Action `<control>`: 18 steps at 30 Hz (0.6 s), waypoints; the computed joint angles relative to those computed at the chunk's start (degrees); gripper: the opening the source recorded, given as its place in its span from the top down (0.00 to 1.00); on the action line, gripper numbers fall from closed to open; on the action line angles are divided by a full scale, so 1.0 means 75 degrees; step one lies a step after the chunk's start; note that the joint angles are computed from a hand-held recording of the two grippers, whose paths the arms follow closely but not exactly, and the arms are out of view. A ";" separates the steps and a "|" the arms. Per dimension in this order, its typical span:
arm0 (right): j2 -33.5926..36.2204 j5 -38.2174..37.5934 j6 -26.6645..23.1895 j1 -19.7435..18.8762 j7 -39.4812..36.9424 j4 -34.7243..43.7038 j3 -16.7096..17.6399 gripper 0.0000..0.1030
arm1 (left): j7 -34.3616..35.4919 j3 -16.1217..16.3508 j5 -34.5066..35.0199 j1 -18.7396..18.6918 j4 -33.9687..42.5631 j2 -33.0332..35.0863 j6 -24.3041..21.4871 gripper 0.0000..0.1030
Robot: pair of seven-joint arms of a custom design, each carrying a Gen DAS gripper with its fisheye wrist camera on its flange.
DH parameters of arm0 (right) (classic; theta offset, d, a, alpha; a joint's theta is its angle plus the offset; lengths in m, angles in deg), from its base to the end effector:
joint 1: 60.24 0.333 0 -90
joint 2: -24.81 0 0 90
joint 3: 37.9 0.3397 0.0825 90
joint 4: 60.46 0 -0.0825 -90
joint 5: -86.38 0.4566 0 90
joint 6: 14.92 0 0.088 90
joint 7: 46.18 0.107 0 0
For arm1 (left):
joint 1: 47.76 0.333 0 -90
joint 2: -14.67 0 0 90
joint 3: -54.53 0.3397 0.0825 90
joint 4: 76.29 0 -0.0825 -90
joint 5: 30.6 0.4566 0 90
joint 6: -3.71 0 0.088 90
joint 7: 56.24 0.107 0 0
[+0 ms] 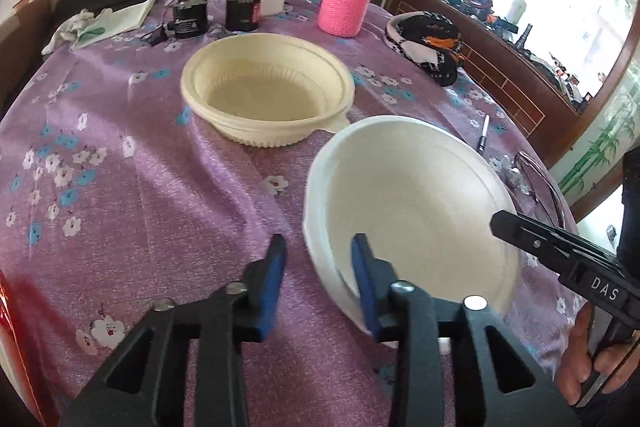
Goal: Organize plates and bowls
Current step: 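Lift the white bowl with the right gripper toward the plate stack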
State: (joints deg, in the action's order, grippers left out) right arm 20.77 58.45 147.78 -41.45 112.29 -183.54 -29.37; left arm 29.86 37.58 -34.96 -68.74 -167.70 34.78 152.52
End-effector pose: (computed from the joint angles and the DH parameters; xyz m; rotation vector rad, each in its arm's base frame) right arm 0.5499 0.3133 0.5054 -1.3985 1.9052 -0.3562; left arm 0.6364 -0.4543 0.5110 -1.4629 2.4397 -0.9866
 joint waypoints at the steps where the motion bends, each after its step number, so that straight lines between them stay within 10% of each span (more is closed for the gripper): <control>1: -0.0025 -0.0083 0.0148 -0.0022 0.0162 -0.0063 0.0005 0.74 | 0.0056 -0.0017 0.0009 -0.0003 -0.0040 -0.0025 0.0036 0.79; 3: -0.0035 -0.0019 0.0354 -0.0020 0.0167 -0.0113 0.0005 0.87 | 0.0049 0.0019 0.0145 -0.0066 -0.0189 -0.0135 0.0183 0.83; 18: 0.0105 -0.0121 0.0370 0.0125 0.0227 0.0136 0.0098 0.85 | -0.0223 0.0137 0.0430 0.0008 -0.1108 -0.0867 0.0725 0.83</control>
